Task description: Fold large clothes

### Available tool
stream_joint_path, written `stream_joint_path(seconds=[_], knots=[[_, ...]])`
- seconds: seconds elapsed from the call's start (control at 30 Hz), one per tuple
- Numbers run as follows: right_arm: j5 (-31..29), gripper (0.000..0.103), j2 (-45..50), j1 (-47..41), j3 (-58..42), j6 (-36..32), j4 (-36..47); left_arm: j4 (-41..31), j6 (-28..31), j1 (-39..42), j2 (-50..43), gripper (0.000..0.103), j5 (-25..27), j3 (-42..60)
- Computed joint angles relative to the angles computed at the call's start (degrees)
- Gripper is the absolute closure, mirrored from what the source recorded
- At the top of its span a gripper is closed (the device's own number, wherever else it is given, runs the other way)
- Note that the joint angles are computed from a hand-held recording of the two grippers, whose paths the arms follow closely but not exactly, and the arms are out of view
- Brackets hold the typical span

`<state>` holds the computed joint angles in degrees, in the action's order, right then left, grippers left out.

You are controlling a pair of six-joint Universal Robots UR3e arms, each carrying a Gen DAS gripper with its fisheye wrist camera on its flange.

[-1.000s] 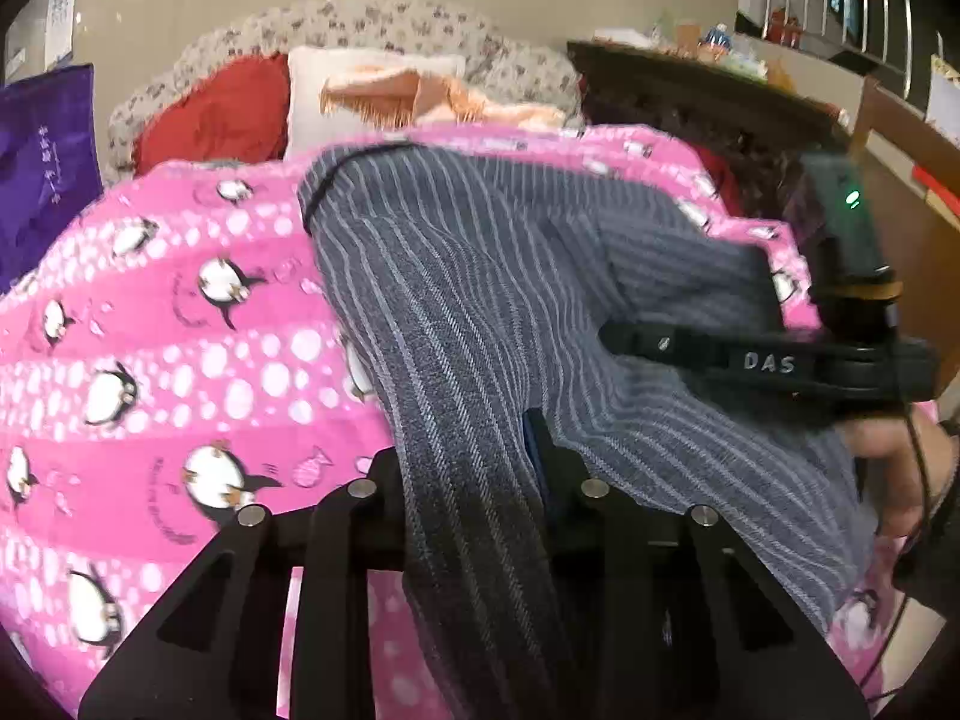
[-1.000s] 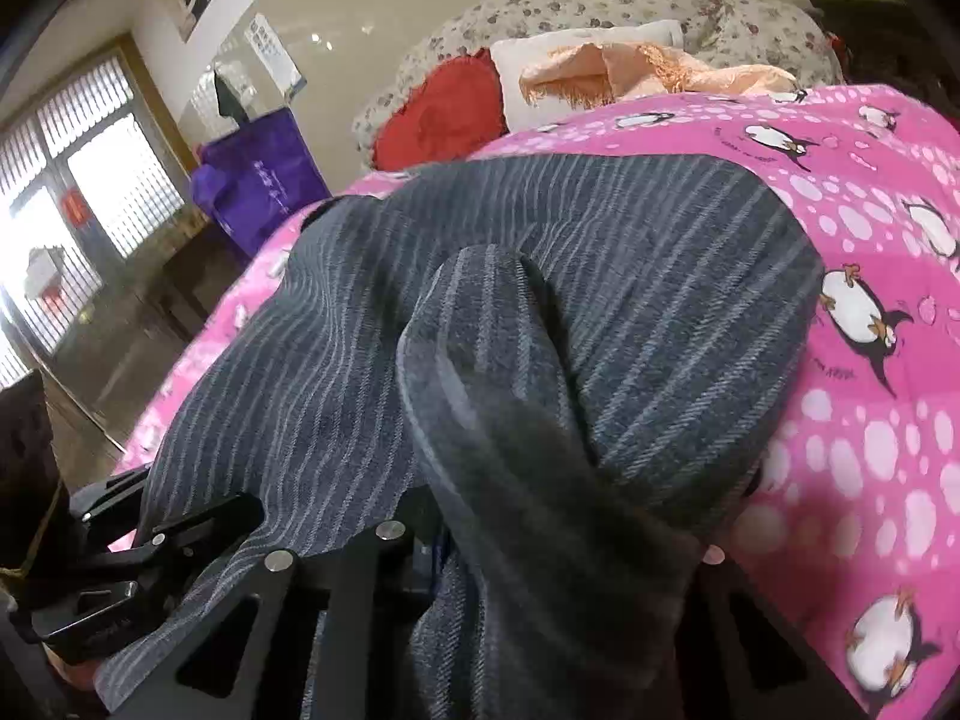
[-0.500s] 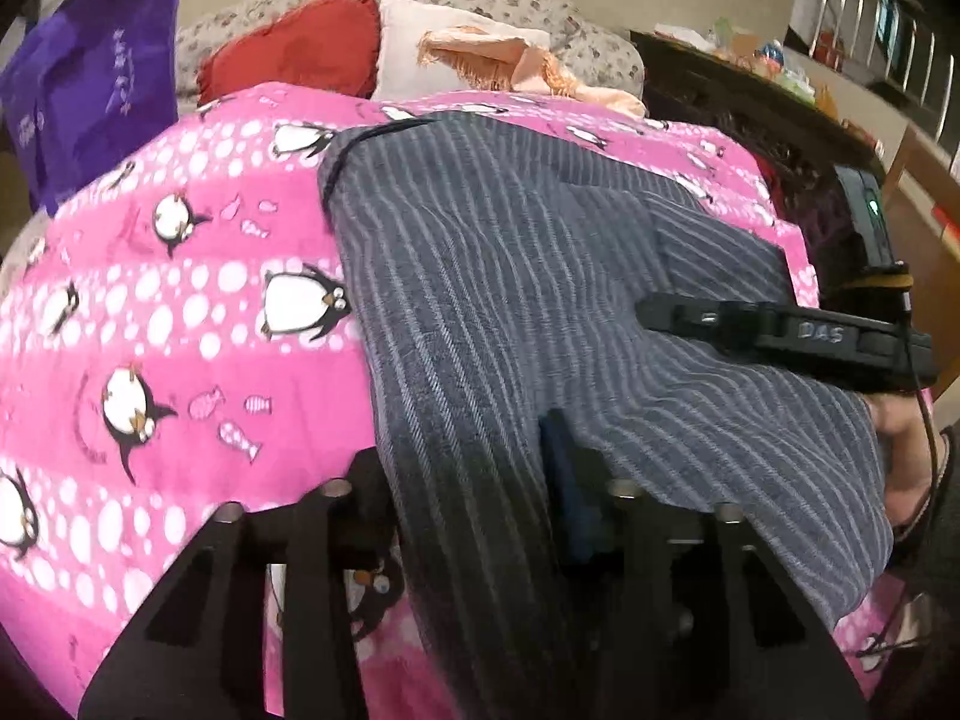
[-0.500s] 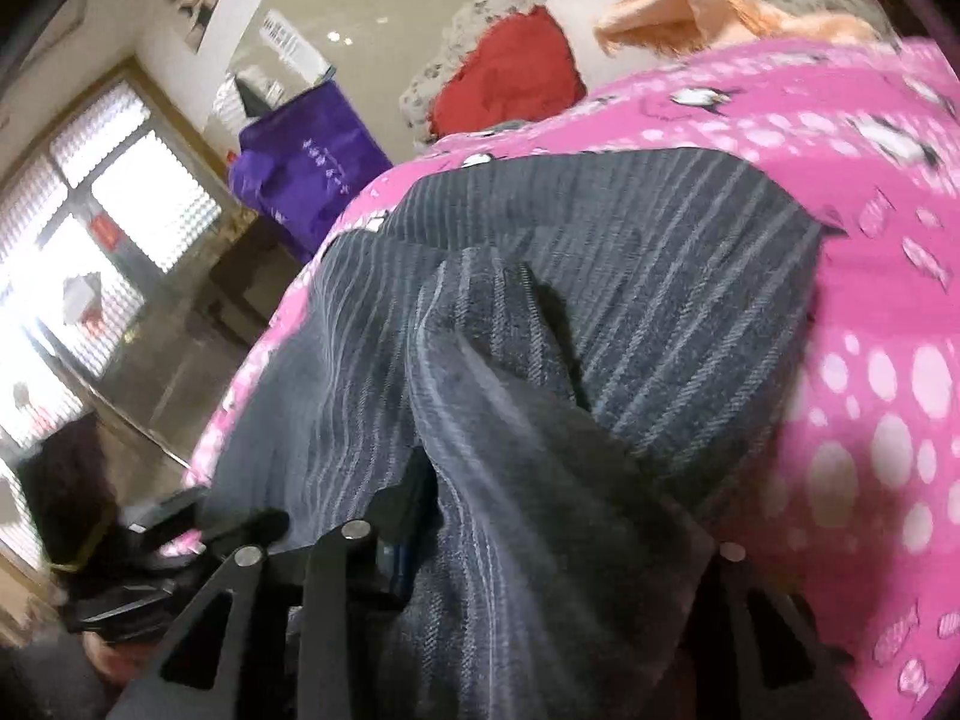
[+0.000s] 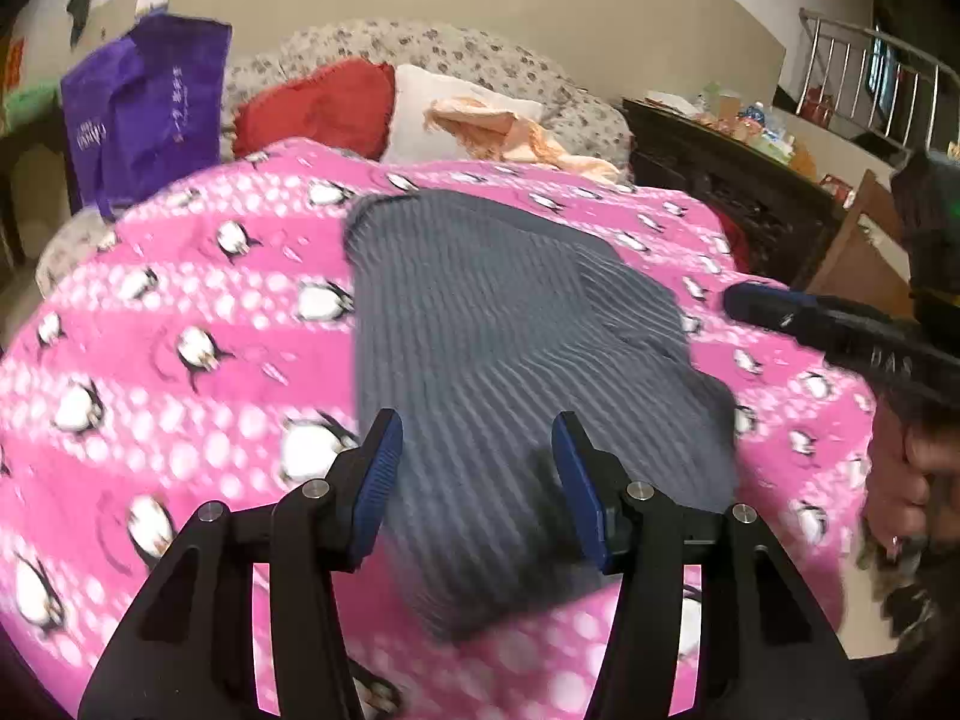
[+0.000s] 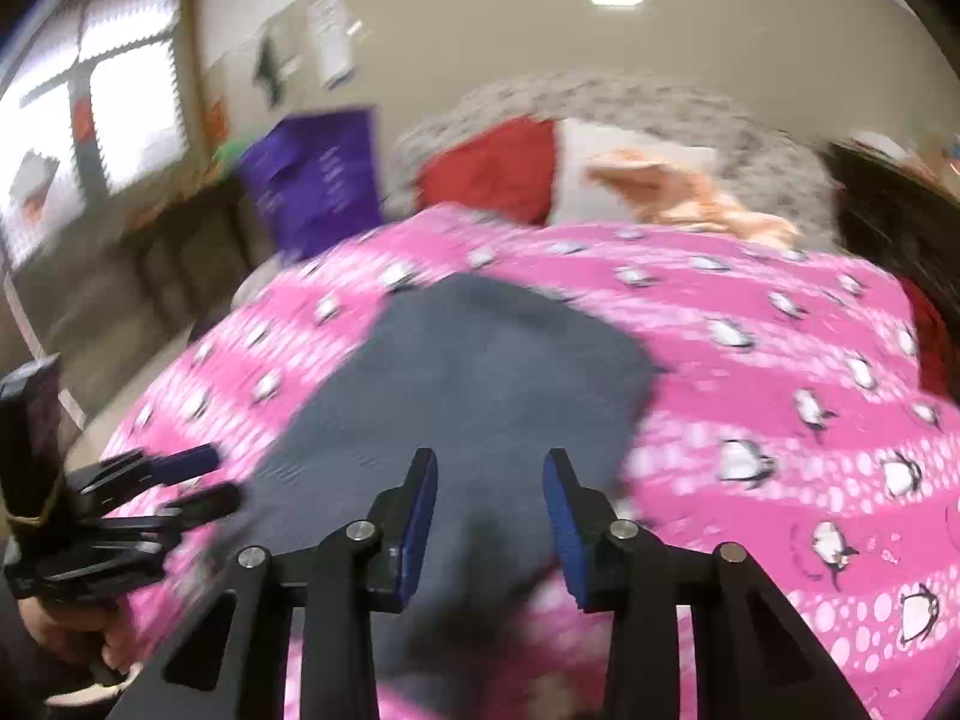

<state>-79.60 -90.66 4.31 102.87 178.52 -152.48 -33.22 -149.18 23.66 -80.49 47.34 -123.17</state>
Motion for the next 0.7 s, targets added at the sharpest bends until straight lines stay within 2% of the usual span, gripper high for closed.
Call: stream_joint_path(seconds=[0.03,0.1,0.13,0.17,0.2,0.27,0.3,0.4,0.57,0.7], knots=[[-2.0,0.099,1.8,3.5,-2.8,0.9,2.3,-0.7,0.3,-0.5,0.6,0.051,0.6,-0.1],[-9.8,0.099,5.8,9.4,-5.6,0.9,4.3,-1.4,1.8,-3.5,0.4,0.051,4.4,-0.7],[-10.3,0.099,6.9,9.9,-5.2,1.5,5.9,-2.4,2.2,-4.7,-0.9,0.051,5.7,-0.2],[-9.3,0.099,7.2,9.3,-3.5,1.9,7.1,-2.7,2.1,-6.5,-3.1,0.051,8.3,0.0],[-7.2,0.099,8.2,8.2,-1.6,2.6,8.6,1.5,1.2,-7.8,-4.3,0.051,10.5,-1.9],[-2.9,0.099,6.9,5.6,7.3,2.6,-0.1,10.8,0.6,-10.4,-4.0,0.051,14.0,-6.0],[-2.6,0.099,6.3,5.3,9.7,2.0,-3.4,11.7,-0.3,-11.1,-4.1,0.051,14.9,-6.1],[-2.9,0.099,5.7,5.8,11.4,2.2,-5.6,12.4,-1.7,-11.3,-5.0,0.050,14.9,-5.9],[0.8,0.099,3.1,3.5,16.7,3.2,-9.8,12.8,-2.2,-9.5,-5.1,0.050,12.2,-6.7],[3.9,0.099,3.2,2.2,14.3,4.9,-6.6,14.8,-2.7,-8.9,-4.1,0.049,11.4,-8.7]])
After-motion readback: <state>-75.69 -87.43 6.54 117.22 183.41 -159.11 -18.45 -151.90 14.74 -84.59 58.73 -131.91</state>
